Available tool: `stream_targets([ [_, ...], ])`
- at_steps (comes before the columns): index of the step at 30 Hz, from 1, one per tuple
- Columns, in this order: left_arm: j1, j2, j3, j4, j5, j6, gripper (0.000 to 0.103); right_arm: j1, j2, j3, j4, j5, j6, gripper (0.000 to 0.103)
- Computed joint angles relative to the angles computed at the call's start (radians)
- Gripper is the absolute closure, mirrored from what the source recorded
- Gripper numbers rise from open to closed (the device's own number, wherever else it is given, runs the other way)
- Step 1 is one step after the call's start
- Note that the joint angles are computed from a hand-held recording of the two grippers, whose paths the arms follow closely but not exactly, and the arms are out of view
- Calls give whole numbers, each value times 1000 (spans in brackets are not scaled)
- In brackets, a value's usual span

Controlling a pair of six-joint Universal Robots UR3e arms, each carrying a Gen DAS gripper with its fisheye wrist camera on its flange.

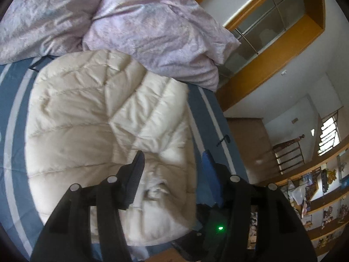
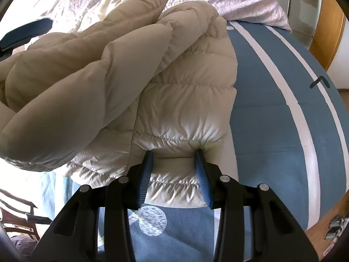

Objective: Fold large clothes

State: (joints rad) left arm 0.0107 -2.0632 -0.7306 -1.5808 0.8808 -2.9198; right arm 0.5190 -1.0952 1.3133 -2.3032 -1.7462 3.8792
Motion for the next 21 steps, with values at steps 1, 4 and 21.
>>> stream_targets([
  [1,5,6,-11,10,8,-2,48,0,0,0,-1,1,0,61],
  [4,23,33,-60,61,50,-1,48,1,-1,2,0,0,1,61],
  [21,45,86,-316,347,280,61,48,0,0,0,7,3,6,61],
])
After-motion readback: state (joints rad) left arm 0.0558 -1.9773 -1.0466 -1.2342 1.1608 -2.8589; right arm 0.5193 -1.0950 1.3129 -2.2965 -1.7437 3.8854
